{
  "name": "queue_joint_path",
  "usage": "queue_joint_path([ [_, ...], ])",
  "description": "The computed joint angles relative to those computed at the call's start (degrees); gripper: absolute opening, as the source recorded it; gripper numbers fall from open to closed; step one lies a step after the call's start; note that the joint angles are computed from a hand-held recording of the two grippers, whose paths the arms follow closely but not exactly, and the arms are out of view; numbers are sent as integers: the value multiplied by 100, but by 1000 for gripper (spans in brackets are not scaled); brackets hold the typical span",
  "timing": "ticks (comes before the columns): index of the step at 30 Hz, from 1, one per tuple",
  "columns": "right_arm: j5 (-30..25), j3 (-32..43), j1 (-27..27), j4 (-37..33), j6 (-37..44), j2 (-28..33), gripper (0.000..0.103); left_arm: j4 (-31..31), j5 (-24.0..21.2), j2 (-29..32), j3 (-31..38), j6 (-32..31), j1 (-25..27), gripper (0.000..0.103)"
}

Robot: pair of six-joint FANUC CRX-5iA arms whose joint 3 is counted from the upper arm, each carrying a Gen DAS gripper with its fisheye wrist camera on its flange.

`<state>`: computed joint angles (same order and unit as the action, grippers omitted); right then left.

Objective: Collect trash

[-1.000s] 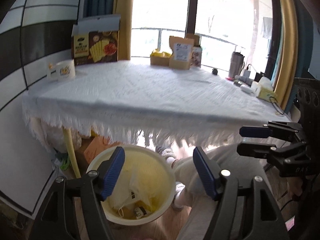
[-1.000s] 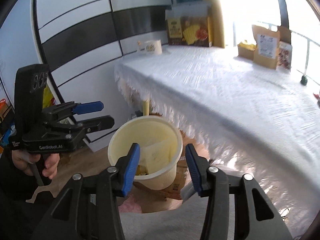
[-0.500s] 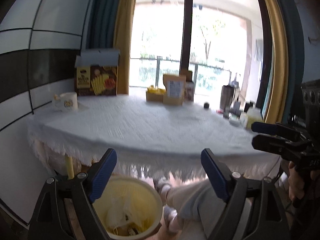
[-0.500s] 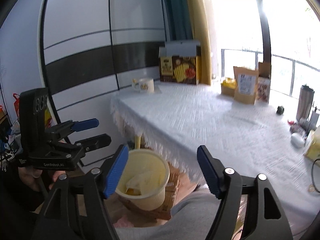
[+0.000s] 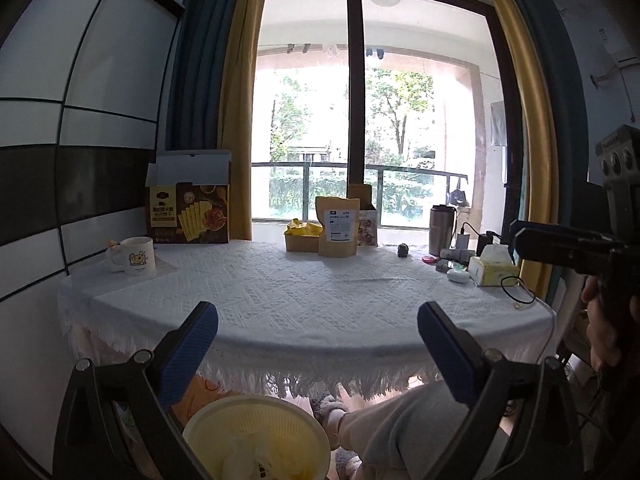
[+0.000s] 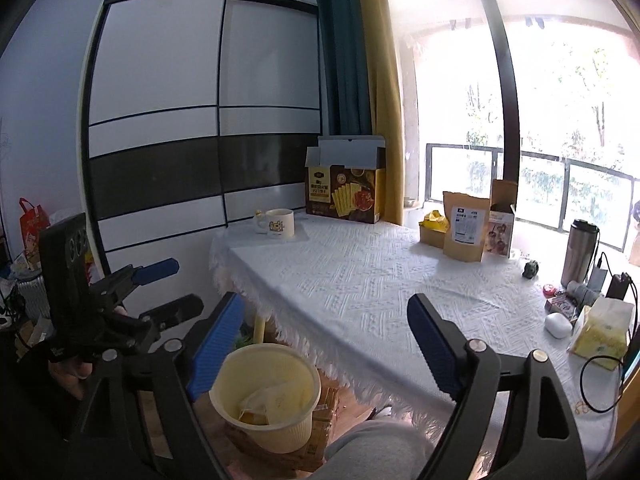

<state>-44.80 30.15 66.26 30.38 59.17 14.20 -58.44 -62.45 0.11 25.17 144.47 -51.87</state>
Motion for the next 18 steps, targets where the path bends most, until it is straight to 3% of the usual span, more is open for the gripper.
queue_joint_path([
  [12, -431, 906, -32, -514, 441, 713, 84, 84, 195, -313, -458, 277, 257, 100],
  [18, -448, 1064, -55, -546, 385, 897, 90, 357, 421, -407, -624, 244, 480, 100],
])
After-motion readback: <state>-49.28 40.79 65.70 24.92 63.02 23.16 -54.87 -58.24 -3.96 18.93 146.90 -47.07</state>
